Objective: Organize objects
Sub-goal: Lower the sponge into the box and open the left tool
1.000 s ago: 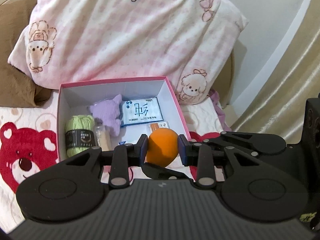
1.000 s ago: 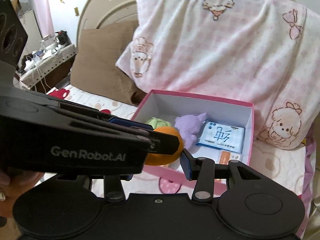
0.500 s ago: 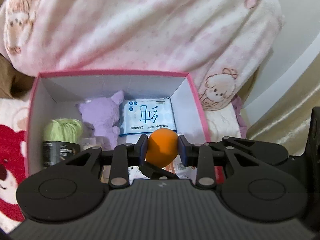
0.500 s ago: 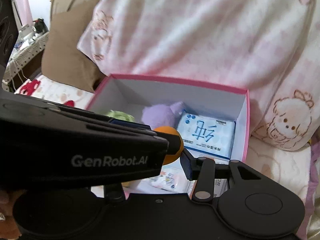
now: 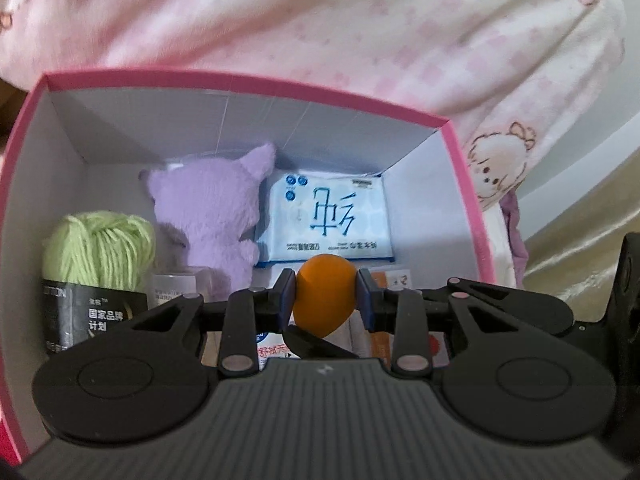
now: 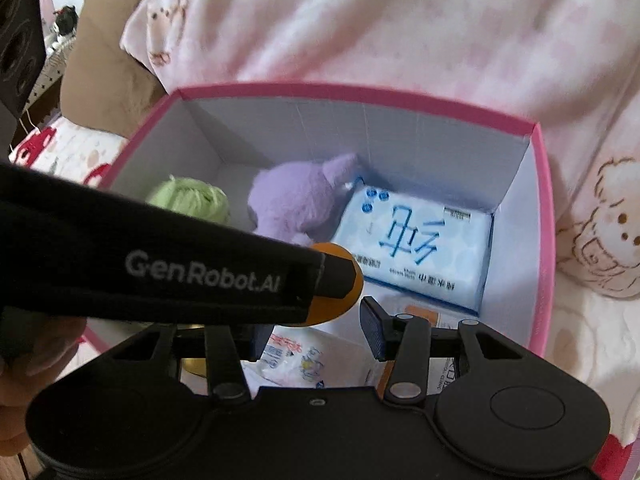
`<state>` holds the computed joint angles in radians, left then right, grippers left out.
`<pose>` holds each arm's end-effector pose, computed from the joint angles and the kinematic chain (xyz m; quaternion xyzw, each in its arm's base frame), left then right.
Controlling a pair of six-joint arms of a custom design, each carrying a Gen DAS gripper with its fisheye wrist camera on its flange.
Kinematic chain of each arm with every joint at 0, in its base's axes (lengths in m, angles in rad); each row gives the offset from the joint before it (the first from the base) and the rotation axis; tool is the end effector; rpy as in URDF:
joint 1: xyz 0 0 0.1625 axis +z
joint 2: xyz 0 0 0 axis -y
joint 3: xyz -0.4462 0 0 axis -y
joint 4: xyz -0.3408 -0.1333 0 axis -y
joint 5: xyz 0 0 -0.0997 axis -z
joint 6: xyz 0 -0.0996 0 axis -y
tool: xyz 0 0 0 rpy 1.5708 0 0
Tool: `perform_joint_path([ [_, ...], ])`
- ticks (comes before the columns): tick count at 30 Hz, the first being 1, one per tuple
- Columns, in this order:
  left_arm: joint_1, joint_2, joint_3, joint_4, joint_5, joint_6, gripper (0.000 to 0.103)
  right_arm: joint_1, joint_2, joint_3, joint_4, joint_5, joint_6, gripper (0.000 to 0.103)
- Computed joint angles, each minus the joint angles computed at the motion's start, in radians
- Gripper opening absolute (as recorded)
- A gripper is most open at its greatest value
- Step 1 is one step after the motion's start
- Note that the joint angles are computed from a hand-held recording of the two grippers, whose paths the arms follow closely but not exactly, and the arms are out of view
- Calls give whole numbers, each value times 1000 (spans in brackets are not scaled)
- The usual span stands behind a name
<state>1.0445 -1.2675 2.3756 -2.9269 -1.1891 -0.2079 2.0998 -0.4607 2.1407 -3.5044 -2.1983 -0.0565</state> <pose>-0.0560 -0.4356 0.2182 0.1313 0.9657 -0.1809 0.1321 0.3065 -0.3760 -0.0309 0.2349 -0.9147 0.1886 0.2695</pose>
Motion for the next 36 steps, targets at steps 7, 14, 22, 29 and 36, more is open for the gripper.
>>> perform_joint_path([
  [7,15,44,5,-40,-5,12,31,17,15,-2,10,-62,-12,57],
  [14,-14,74,21,-80,47,2,32,19,3,24,-9,-60,-6,62],
  [22,-56,45,54,-107,60,9,35,35,-1,64,-98,-30,-45,62],
  [29,-146,-52,99,-19,149,-21,47,48,-14,131,-207,2,-39,62],
  [36,-274,-256,136,218,236,-131,63,127,-34,193,-266,-54,26,63],
])
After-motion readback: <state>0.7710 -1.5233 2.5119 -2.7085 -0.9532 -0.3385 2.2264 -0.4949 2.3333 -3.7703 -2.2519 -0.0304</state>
